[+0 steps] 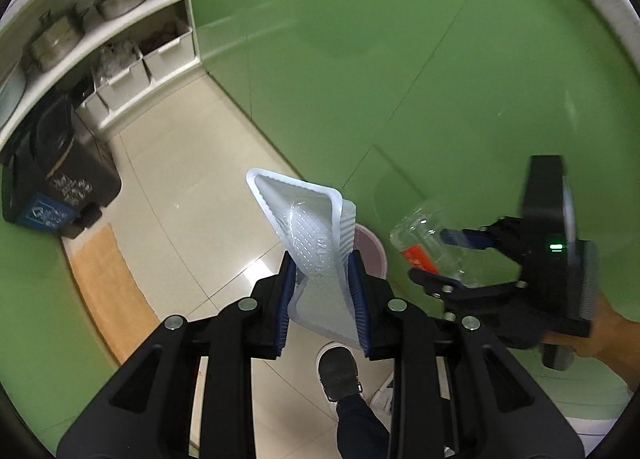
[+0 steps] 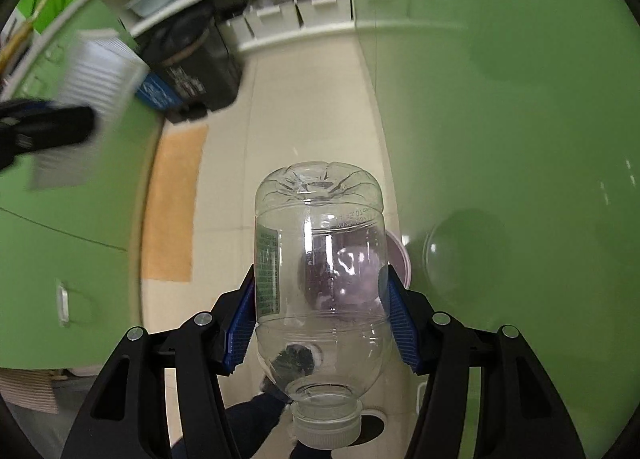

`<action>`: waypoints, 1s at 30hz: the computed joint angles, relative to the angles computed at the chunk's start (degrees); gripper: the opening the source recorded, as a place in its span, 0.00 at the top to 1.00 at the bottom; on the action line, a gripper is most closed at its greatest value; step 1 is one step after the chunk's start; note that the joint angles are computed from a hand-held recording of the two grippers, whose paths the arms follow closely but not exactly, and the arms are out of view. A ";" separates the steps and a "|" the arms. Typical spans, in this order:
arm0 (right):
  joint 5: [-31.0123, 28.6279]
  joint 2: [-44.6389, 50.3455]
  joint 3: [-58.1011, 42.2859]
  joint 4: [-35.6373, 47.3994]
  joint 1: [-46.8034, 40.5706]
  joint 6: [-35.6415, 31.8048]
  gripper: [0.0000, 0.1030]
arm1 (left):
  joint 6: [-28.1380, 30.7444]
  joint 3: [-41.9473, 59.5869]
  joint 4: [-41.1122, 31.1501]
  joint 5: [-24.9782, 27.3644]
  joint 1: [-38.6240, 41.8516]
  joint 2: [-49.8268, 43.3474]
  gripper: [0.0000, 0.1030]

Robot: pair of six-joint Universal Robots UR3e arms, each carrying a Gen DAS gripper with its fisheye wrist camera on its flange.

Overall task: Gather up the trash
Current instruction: 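Carry the tray and bottle down toward the pink trash bin, then open the right tool to drop the bottle while the left tool drops the tray into the bin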

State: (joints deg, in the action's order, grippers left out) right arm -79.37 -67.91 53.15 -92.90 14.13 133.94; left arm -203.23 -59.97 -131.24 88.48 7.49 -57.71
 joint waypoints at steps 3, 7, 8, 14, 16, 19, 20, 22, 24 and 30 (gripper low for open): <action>-1.46 0.66 9.94 -10.26 0.50 -0.30 0.44 | 3.20 -12.23 4.00 -1.46 3.92 7.68 0.74; -2.35 -0.06 20.19 -19.91 0.15 -1.06 0.43 | 2.38 -23.41 9.43 -1.59 3.23 13.08 0.74; -2.52 -0.22 21.64 -21.30 0.07 -1.01 0.43 | 2.51 -25.15 10.26 -1.77 3.38 13.99 0.74; -2.43 0.32 27.06 -29.27 -0.70 -0.92 0.20 | 3.99 -33.01 14.49 -3.33 4.77 17.43 0.74; -2.01 0.36 27.56 -30.54 -0.90 -0.32 0.18 | 3.59 -34.80 16.30 -3.46 4.09 17.37 0.74; -2.13 -1.71 29.47 -31.16 -1.72 -0.76 0.14 | 3.26 -36.76 19.14 -3.86 3.03 16.46 0.74; -2.20 -2.93 30.33 -31.18 -2.06 -1.06 0.14 | 4.02 -37.33 19.60 -4.29 3.54 16.51 0.74; -2.22 -5.11 31.89 -31.22 -3.01 -1.82 0.13 | 3.24 -38.90 22.17 -4.23 1.97 15.42 0.74; -1.74 -8.24 33.08 -29.53 -4.27 -2.48 0.12 | 1.96 -40.80 25.83 -4.24 -0.12 13.79 0.74; -0.93 -15.66 36.88 -26.59 -6.85 -3.56 0.10 | 0.01 -46.72 35.69 -5.58 -3.83 9.08 0.74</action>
State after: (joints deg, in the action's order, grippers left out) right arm -80.30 -83.57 90.03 -119.49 7.27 130.38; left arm -203.22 -106.69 -95.54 82.89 3.65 -48.63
